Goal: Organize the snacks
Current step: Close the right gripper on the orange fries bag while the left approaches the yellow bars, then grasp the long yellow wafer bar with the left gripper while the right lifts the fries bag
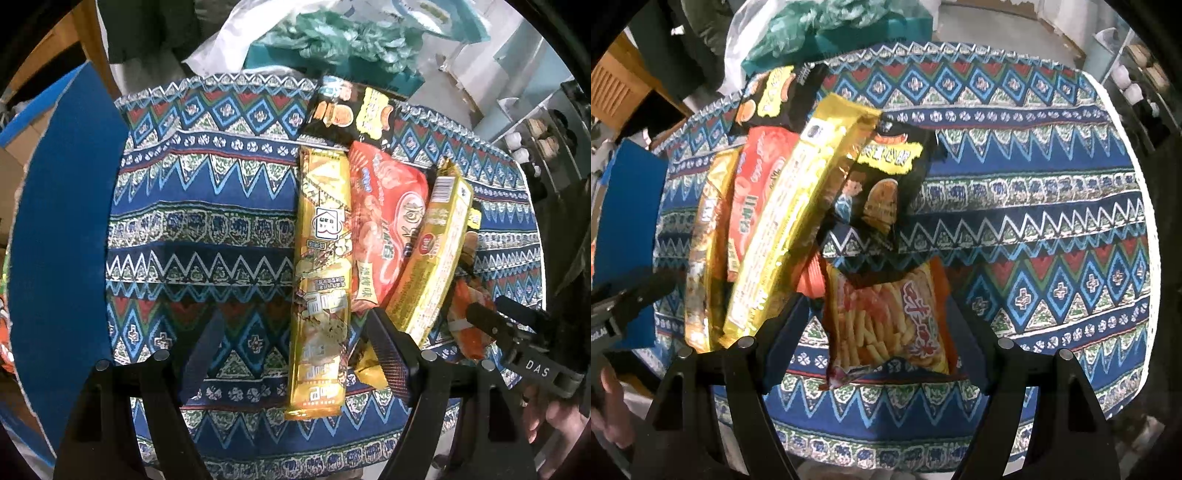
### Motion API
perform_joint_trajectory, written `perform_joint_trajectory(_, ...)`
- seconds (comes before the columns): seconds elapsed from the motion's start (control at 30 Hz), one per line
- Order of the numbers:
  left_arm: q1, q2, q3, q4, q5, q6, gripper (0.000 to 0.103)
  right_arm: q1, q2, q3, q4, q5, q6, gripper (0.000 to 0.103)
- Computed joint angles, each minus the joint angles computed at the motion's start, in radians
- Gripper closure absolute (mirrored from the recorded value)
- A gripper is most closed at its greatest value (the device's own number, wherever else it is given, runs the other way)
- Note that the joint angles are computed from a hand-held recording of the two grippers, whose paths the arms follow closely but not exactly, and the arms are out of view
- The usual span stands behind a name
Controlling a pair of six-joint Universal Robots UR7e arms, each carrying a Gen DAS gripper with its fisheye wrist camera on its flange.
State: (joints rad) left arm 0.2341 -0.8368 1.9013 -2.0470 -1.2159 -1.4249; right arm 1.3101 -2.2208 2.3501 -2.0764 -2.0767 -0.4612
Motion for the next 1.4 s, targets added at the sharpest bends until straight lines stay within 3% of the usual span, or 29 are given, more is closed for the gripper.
perform_joint_trajectory(0.37, 0.036, 0.044, -0.015, -0.005, -0.02, 0.01, 0.023, -0.076, 0.047, 0.039, -0.068, -0.014, -0.068, 0.028)
perform_joint_trajectory(0.53, 0.054, 0.065, -0.024, -0.006, -0.028, 0.017, 0.023, -0.078, 0.041, 0.072, -0.126, -0.012, -0.093, 0.028)
perform_joint_trajectory(0.63, 0.063, 0.078, -0.033, 0.001, -0.025, 0.027, 0.023, -0.07, 0.04, 0.091, -0.174, -0.02, -0.109, 0.041)
perform_joint_trajectory(0.73, 0.07, 0.089, -0.039, 0.012, -0.018, 0.033, 0.023, -0.095, 0.032, 0.088, -0.174, 0.029, -0.13, 0.049)
perform_joint_trajectory(0.93, 0.085, 0.106, -0.044, -0.018, 0.015, 0.046, 0.023, -0.141, 0.024, 0.066, -0.162, 0.091, -0.152, 0.052)
perform_joint_trajectory(1.03, 0.086, 0.103, -0.034, -0.042, 0.034, 0.054, 0.036, -0.161, 0.016, 0.052, -0.141, 0.113, -0.17, 0.052)
perform_joint_trajectory(1.2, 0.083, 0.113, -0.043, -0.036, 0.048, 0.087, 0.044, -0.124, 0.013, 0.044, -0.104, 0.116, -0.146, 0.052)
perform_joint_trajectory(1.33, 0.077, 0.15, -0.089, -0.005, 0.059, 0.12, 0.071, -0.088, 0.009, 0.055, -0.122, 0.108, -0.139, 0.052)
perform_joint_trajectory(1.4, 0.075, 0.154, -0.097, 0.003, 0.063, 0.126, 0.072, -0.082, 0.004, 0.051, -0.124, 0.111, -0.145, 0.052)
